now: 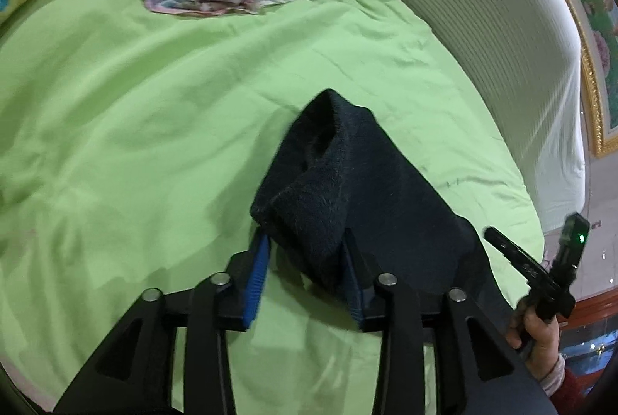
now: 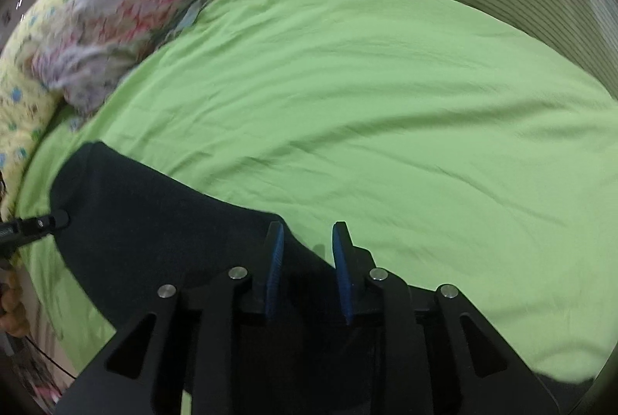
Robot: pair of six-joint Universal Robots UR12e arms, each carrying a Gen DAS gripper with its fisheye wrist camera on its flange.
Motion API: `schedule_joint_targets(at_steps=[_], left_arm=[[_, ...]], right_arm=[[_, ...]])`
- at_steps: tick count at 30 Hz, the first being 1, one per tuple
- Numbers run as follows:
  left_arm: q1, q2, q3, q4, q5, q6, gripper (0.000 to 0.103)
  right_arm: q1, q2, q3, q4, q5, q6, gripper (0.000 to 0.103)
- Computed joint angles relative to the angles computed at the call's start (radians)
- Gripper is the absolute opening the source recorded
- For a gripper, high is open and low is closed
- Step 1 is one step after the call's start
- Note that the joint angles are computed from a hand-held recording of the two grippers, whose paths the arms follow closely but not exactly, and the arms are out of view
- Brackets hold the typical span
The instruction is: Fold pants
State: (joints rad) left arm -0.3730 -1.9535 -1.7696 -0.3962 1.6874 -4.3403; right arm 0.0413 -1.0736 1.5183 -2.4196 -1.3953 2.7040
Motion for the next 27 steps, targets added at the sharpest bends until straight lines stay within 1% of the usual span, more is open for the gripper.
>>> schedule_joint_targets(at_steps=[2, 4, 7, 9, 11, 12, 14, 16, 19, 22, 27], left_arm=[[-0.004, 0.016, -0.008, -0.014, 0.02, -0.005, 0.038], [-0.006, 0.028, -0.013, -0.006, 0.032, -0.007, 0.038], [-0.011, 0.032, 0.002, 0.005, 0.042, 0.017, 0.04], [-0.017, 0.023, 0.037, -0.003, 0.053, 0.067, 0.043], [-0.022, 0.007, 0.075, -0.006, 0.05, 0.111, 0.049], [-0.023, -0.004, 0.095, -0.005, 0.038, 0.131, 0.051], [-0.028, -0.031, 0.142, -0.004, 0.004, 0.184, 0.052], [-0.032, -0.061, 0.194, -0.025, -0.032, 0.231, 0.055], [-0.041, -0.113, 0.278, -0.057, -0.1, 0.303, 0.055], [-0.05, -0.16, 0.354, -0.106, -0.156, 0.365, 0.057], [-0.07, -0.249, 0.507, -0.21, -0.24, 0.474, 0.06]], right_arm=[[-0.018, -0.021, 0.021, -0.013, 0.013, 0.034, 0.028], [-0.035, -0.041, 0.041, -0.024, 0.027, 0.059, 0.028], [-0.058, -0.08, 0.084, -0.048, 0.033, 0.098, 0.028], [-0.074, -0.106, 0.115, -0.062, 0.046, 0.119, 0.032], [-0.086, -0.126, 0.138, -0.072, 0.054, 0.135, 0.042], [-0.096, -0.142, 0.159, -0.085, 0.061, 0.149, 0.043], [-0.11, -0.165, 0.191, -0.105, 0.065, 0.173, 0.044], [-0.127, -0.188, 0.221, -0.115, 0.065, 0.201, 0.044], [-0.152, -0.214, 0.256, -0.124, 0.064, 0.243, 0.044], [-0.179, -0.242, 0.293, -0.145, 0.057, 0.287, 0.044], [-0.225, -0.276, 0.336, -0.171, 0.044, 0.366, 0.044]])
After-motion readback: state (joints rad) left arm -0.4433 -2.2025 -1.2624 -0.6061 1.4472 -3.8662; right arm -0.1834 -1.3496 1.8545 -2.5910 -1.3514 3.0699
